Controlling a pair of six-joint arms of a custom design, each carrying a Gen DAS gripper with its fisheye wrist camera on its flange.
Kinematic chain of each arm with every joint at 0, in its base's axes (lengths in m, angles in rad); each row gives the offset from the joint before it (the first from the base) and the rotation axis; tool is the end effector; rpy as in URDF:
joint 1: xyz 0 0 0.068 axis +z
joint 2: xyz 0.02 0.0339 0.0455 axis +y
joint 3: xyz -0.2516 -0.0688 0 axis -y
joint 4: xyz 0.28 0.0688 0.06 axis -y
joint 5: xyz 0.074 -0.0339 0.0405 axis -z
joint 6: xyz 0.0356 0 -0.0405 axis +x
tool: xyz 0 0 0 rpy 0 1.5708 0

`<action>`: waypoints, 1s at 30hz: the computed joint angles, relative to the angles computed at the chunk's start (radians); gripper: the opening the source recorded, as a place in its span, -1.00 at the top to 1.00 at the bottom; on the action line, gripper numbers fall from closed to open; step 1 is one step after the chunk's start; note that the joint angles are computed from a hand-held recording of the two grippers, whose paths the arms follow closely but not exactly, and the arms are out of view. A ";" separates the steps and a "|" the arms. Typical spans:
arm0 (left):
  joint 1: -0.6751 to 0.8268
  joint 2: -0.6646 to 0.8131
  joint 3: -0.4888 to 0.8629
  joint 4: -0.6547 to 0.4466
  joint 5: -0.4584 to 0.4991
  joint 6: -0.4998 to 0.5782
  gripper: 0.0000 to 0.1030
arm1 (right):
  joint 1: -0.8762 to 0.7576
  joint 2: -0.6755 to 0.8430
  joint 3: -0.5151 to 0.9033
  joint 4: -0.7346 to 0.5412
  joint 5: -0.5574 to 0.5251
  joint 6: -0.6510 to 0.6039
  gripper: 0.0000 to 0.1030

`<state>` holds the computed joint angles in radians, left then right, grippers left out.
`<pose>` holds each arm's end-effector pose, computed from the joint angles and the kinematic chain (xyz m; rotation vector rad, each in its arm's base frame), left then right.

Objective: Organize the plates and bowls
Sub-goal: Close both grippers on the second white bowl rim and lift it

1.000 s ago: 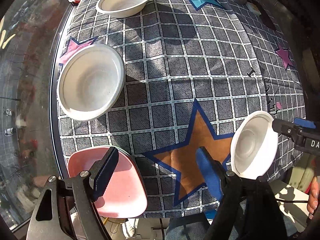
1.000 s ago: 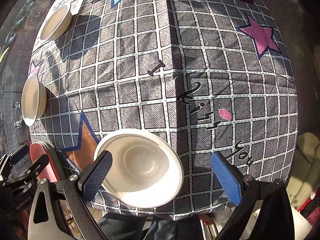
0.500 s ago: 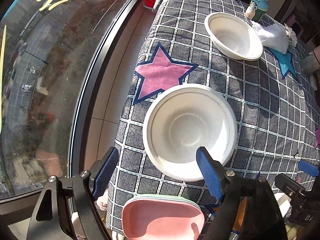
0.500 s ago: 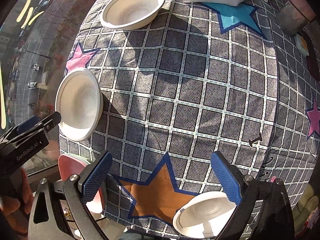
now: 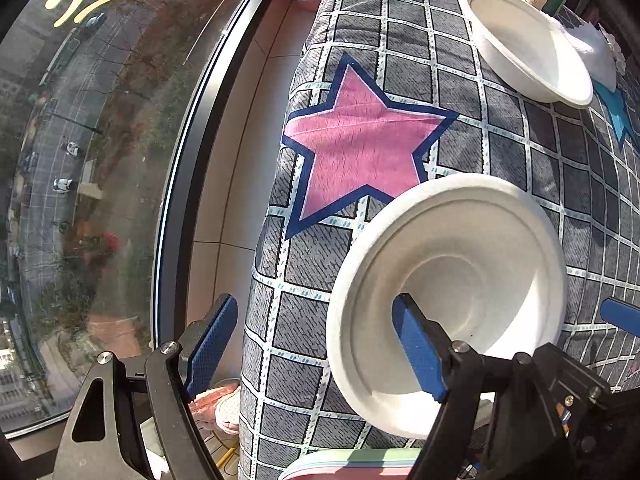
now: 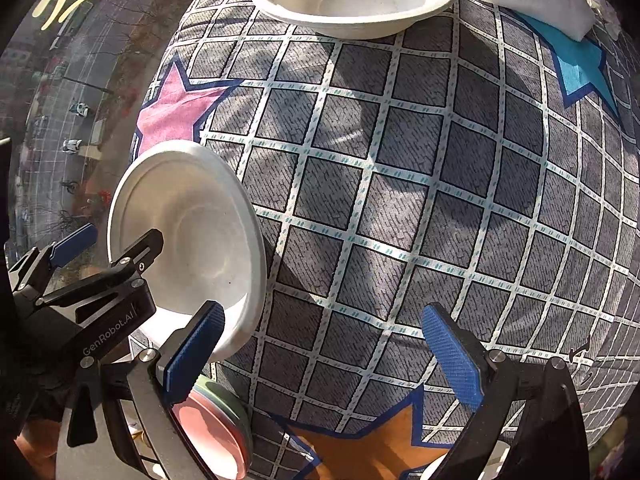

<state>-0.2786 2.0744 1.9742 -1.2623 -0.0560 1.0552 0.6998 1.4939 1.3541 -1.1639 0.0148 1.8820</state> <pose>0.4319 -0.1215 0.2584 1.8264 2.3341 0.1941 0.2415 0.2026 0.2790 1.6908 2.5138 0.3850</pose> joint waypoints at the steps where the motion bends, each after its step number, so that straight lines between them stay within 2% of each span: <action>1: -0.001 0.007 0.007 -0.005 -0.001 -0.002 -0.60 | -0.005 0.006 0.000 0.009 -0.001 -0.004 -0.92; 3: -0.001 0.030 0.036 -0.032 0.007 -0.008 -0.60 | -0.016 0.027 0.012 0.005 -0.009 -0.006 -0.86; 4: 0.000 0.036 0.041 -0.036 0.013 -0.007 -0.57 | -0.021 0.031 0.012 0.014 -0.011 -0.005 -0.58; 5: 0.002 0.036 0.039 -0.037 0.016 -0.002 -0.44 | -0.022 0.030 -0.001 0.036 -0.017 0.003 -0.29; 6: 0.002 0.048 0.053 -0.056 0.019 0.001 -0.37 | -0.022 0.019 -0.024 0.071 -0.019 0.016 -0.27; 7: 0.000 0.059 0.067 -0.076 0.016 0.001 -0.15 | -0.030 0.016 -0.038 0.107 -0.022 0.022 -0.25; 8: 0.002 0.080 0.091 -0.100 0.019 0.001 0.03 | -0.030 0.003 -0.059 0.142 -0.011 0.036 -0.10; 10: 0.002 0.081 0.099 -0.126 0.031 0.000 0.26 | -0.024 -0.036 -0.107 0.201 0.001 0.054 0.10; 14: -0.011 0.009 0.004 -0.112 0.032 0.021 0.40 | -0.033 -0.045 -0.102 0.182 -0.014 0.009 0.58; 17: -0.029 -0.074 -0.106 -0.095 0.028 0.043 0.46 | -0.004 -0.068 -0.105 0.129 -0.021 0.022 0.61; 20: -0.044 -0.172 -0.233 -0.080 0.024 0.076 0.46 | 0.046 -0.147 -0.178 0.110 -0.020 0.091 0.61; 25: -0.094 -0.381 -0.478 -0.049 0.025 0.128 0.46 | 0.188 -0.308 -0.320 0.092 0.014 0.309 0.61; 30: -0.155 -0.533 -0.641 -0.104 0.019 0.111 0.46 | 0.372 -0.413 -0.398 0.032 0.042 0.561 0.60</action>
